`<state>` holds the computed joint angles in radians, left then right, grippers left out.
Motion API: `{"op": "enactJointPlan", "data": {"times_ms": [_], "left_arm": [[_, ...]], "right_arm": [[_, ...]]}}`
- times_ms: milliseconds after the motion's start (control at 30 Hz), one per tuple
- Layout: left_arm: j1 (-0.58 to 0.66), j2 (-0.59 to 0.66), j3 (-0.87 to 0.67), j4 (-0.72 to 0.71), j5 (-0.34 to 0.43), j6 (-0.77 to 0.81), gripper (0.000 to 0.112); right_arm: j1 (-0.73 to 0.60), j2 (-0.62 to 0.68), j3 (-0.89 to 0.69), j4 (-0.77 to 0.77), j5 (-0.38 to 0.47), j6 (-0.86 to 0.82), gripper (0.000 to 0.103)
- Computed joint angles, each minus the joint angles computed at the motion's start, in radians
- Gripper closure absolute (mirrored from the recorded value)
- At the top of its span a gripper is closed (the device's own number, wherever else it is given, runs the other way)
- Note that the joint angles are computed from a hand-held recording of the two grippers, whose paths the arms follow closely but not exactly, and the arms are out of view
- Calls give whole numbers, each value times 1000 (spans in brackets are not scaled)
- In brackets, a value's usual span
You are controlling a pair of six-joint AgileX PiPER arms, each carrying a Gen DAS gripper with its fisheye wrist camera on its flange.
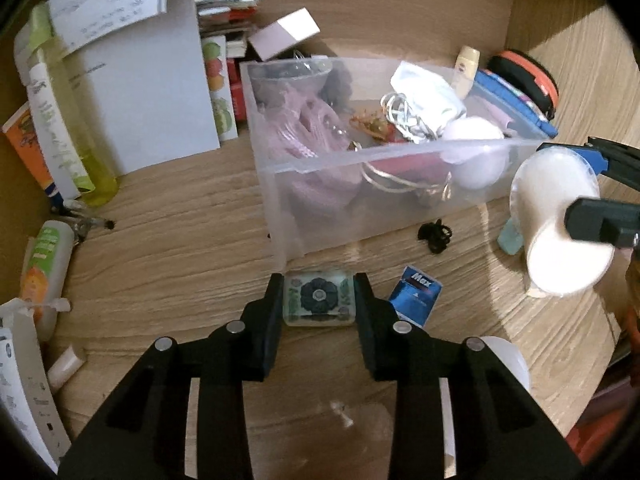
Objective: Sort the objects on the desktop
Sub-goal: 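Grasp the green square coaster with the left tool while the right grasps the white cup, then lower the coaster into the clear box with the left tool while the right places the cup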
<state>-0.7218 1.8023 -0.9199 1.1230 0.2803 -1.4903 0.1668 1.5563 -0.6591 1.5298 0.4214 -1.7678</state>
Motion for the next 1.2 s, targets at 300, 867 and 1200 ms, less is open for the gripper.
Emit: {"op": "enactJointPlan", "data": {"times_ms": [300, 867, 1200], "left_arm": [[-18, -126, 50, 141, -27, -138, 79], [45, -107, -58, 258, -78, -172, 79], [78, -32, -119, 263, -118, -134, 79]], "right_arm": [[-39, -90, 0, -25, 27, 36, 38], [-4, 60, -230, -165, -8, 215, 38], [62, 191, -348, -204, -79, 270, 38]]}}
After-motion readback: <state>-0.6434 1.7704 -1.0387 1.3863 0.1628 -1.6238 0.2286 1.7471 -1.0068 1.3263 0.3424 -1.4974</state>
